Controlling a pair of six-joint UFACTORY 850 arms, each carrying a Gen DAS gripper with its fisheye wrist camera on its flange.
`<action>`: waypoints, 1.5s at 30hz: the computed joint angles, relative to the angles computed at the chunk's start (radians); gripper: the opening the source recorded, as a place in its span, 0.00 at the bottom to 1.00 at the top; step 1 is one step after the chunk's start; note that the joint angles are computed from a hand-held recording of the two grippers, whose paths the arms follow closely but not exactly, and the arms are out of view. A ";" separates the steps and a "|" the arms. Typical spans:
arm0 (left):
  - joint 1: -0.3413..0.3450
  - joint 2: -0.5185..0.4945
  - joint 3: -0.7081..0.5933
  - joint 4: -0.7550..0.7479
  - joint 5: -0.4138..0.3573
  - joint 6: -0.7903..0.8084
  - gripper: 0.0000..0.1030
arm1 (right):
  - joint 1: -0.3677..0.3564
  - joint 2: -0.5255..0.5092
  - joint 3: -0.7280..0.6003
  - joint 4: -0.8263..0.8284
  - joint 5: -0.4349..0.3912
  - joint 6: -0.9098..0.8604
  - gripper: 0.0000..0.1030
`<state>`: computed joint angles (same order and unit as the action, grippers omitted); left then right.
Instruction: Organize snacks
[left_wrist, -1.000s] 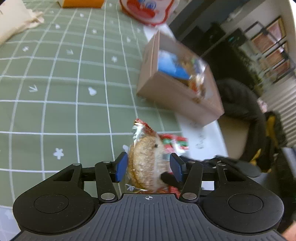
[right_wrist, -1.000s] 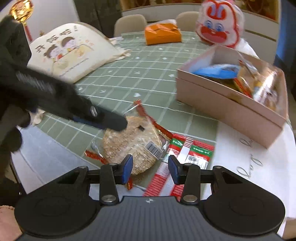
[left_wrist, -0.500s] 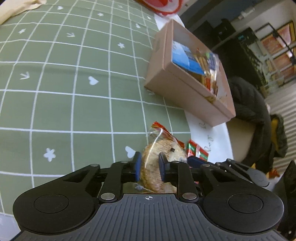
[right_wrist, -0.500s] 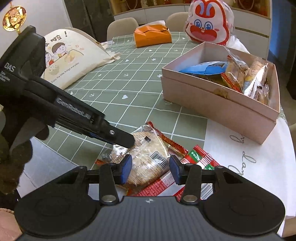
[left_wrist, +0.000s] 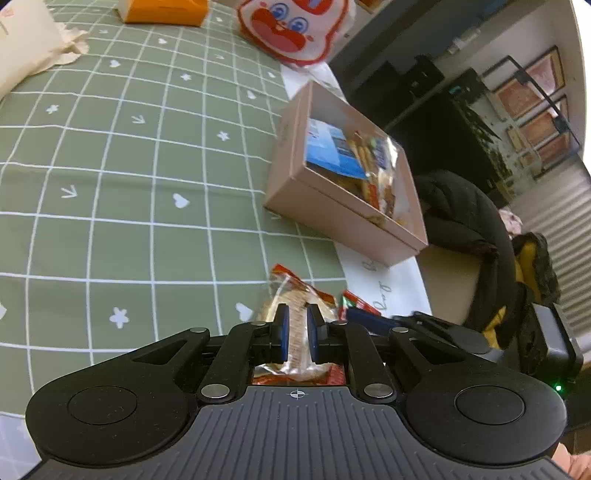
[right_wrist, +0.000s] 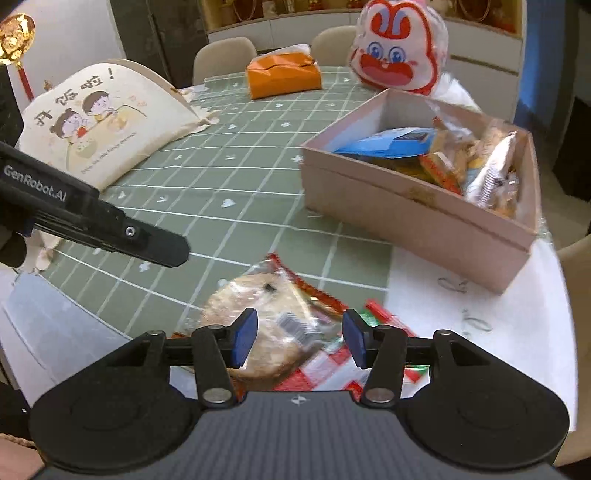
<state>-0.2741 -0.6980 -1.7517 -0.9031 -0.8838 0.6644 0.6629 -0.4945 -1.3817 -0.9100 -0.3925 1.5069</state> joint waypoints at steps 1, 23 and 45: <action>-0.005 0.000 0.000 0.020 0.007 -0.004 0.12 | 0.000 -0.004 -0.003 0.004 0.017 -0.006 0.49; 0.020 0.038 0.062 0.106 0.103 -0.080 0.13 | 0.012 -0.020 -0.062 0.335 0.039 -0.308 0.67; 0.003 0.062 0.094 0.139 0.177 -0.025 0.17 | 0.083 -0.093 -0.201 -0.004 -0.215 -0.069 0.76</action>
<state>-0.2715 -0.6359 -1.6573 -0.7644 -0.7072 0.6394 0.7458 -0.5870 -1.5829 -0.9138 -0.6074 1.4384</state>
